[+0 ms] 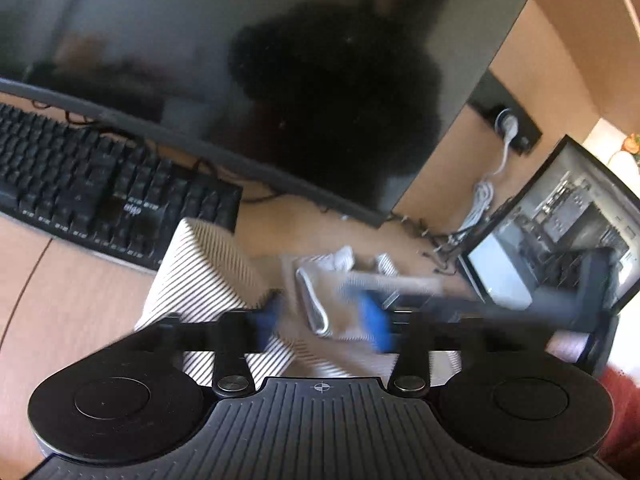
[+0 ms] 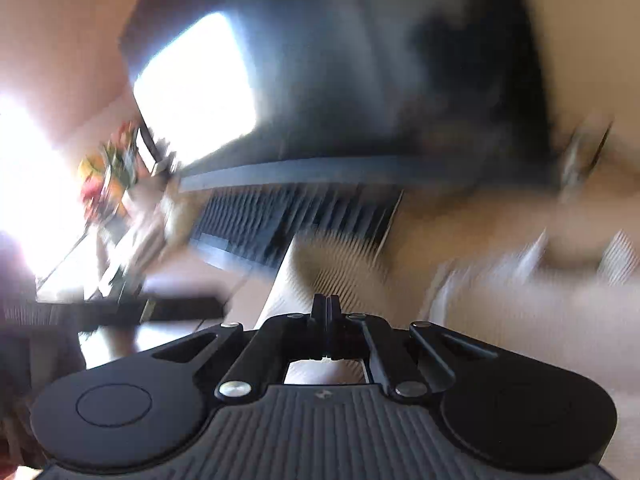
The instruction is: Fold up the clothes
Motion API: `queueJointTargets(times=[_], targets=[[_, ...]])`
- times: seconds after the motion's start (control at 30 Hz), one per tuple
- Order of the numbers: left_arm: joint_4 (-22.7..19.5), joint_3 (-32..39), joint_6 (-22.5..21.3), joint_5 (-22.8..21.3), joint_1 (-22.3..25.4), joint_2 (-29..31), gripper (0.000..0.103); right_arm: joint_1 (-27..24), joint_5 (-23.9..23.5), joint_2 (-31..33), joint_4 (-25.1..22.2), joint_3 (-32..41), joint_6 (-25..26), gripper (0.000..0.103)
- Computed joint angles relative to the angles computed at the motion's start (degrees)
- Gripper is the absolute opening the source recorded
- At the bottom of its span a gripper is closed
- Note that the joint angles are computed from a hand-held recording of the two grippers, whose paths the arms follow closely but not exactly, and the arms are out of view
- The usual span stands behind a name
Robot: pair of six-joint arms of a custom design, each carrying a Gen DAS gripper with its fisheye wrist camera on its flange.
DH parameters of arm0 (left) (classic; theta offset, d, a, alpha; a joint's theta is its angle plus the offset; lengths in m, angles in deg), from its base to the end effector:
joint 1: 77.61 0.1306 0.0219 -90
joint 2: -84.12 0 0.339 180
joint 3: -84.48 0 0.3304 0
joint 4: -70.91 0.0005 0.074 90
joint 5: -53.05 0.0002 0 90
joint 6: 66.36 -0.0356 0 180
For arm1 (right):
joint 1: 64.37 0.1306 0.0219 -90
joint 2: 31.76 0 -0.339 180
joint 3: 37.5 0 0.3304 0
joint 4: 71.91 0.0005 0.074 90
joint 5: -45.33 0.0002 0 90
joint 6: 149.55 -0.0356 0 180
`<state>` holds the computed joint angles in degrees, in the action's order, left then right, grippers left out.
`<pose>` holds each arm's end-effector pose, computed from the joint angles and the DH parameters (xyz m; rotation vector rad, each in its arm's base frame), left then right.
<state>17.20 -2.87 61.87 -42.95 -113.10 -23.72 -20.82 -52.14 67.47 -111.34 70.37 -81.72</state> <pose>0.2616 -0.1826 0.5088 -0.1157 2.2126 -0.6252 0.3572 0.3452 0.4587 -0.4909 2.1584 0.8032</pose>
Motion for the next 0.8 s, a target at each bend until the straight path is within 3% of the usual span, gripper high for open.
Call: queueJointTargets(times=[0.13,0.2,0.27,0.3,0.33,0.37,0.5,0.6,0.7,0.8], targets=[[-1.78,0.97,-2.46,-2.09,-1.15,2.67,0.08,-5.14,1.2,-2.41,-2.36,3.31,1.55,0.0],[-5.22,1.96,-4.04,-5.2,-2.3,4.14,0.083,-7.32,-3.38,-2.72,-6.13,4.38,-0.19,0.003],[-8.44,2.31,-3.62,-8.82,-2.92,4.54,0.094,-7.4,-8.6,-2.54,-8.47,3.14,-3.86,0.007],[-10.03,2.45,-3.23,-10.6,-3.2,4.73,0.097,-7.3,-11.32,-2.37,-9.24,2.25,-5.86,0.014],[-11.63,2.59,-2.78,-12.36,-3.47,4.94,0.097,-6.52,-13.93,-2.05,-8.76,0.38,-8.9,0.029],[-13.25,2.73,-2.28,-14.1,-3.74,5.17,0.097,-5.64,-15.78,-1.73,-7.89,-1.4,-11.59,0.034],[-20.81,4.74,5.96,-17.92,-2.94,5.44,0.102,-2.31,-20.71,3.81,-5.56,-2.59,-21.91,0.034],[-22.94,4.93,9.1,-18.8,-2.73,4.56,0.103,-0.35,-19.64,8.68,-6.22,0.09,-24.86,0.034],[-23.04,4.52,10.48,-18.81,-2.98,3.26,0.103,1.23,-17.71,11.23,-6.05,1.76,-22.69,0.024],[-23.08,4.45,10.89,-19.12,-3.48,2.49,0.103,2.42,-14.57,12.19,-7.21,4.31,-16.77,0.016]])
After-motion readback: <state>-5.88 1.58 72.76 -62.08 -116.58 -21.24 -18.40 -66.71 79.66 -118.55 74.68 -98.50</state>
